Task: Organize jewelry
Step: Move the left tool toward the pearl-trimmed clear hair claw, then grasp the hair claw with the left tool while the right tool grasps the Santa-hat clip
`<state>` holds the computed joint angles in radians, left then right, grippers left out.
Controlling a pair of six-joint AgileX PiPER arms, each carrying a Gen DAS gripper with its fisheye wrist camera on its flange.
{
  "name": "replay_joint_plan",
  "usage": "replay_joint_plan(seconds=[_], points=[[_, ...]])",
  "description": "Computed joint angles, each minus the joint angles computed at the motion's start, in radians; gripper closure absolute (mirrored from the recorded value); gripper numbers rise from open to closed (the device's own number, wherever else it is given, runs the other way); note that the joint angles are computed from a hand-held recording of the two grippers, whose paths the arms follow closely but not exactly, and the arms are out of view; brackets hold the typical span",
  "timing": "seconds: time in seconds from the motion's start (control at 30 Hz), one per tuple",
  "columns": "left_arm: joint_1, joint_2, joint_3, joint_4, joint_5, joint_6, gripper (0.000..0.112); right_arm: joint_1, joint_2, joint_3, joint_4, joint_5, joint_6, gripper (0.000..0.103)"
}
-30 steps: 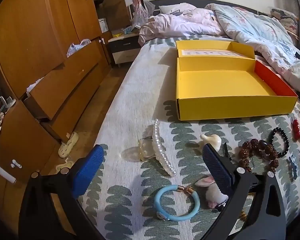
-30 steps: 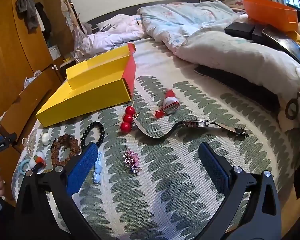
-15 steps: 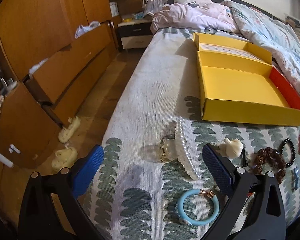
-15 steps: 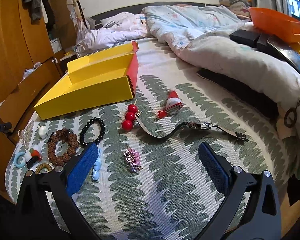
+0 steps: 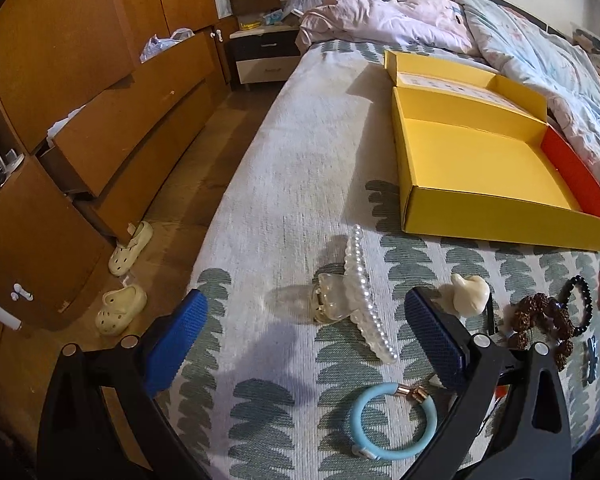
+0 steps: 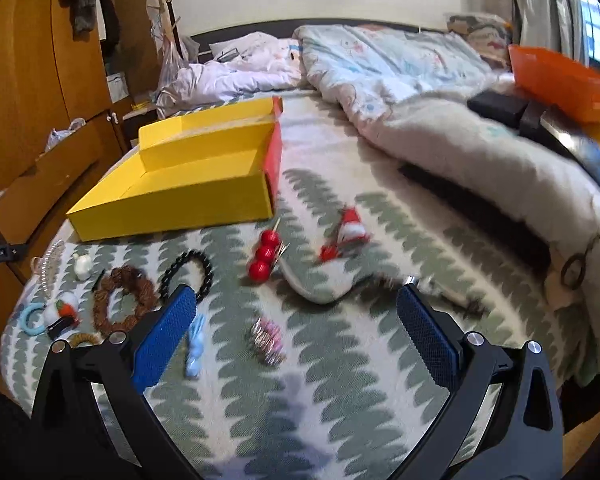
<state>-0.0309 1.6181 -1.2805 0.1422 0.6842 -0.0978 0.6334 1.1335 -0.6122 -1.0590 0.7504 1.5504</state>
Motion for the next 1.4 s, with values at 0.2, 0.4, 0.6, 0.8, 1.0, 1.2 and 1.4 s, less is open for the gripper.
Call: replay_joint_plan(seconds=[0.2, 0.4, 0.6, 0.8, 1.0, 1.2, 1.4], points=[[-0.005, 0.084, -0.102, -0.052, 0.081, 0.048, 0.015, -0.247, 0.063, -0.147, 0.213, -0.152, -0.323, 0.003], [-0.028, 0.157, -0.203, -0.021, 0.143, 0.031, 0.015, -0.427, 0.211, -0.317, 0.459, -0.177, -0.660, 0.003], [-0.023, 0.210, -0.254, -0.094, 0.215, 0.069, 0.015, -0.521, 0.315, -0.401, 0.648, -0.150, -0.852, 0.003], [-0.051, 0.242, -0.270, -0.021, 0.243, 0.007, 0.015, -0.491, 0.387, -0.436, 0.589, -0.104, -0.835, 0.003], [-0.042, 0.250, -0.268, -0.081, 0.260, 0.041, 0.015, -0.505, 0.430, -0.435, 0.579, -0.095, -0.839, 0.004], [-0.056, 0.275, -0.284, -0.029, 0.262, 0.001, 0.015, -0.502, 0.482, -0.450, 0.545, -0.064, -0.834, 0.005], [-0.050, 0.312, -0.312, -0.034, 0.281, 0.005, 0.015, -0.486, 0.504, -0.451, 0.470, -0.065, -0.792, 0.013]])
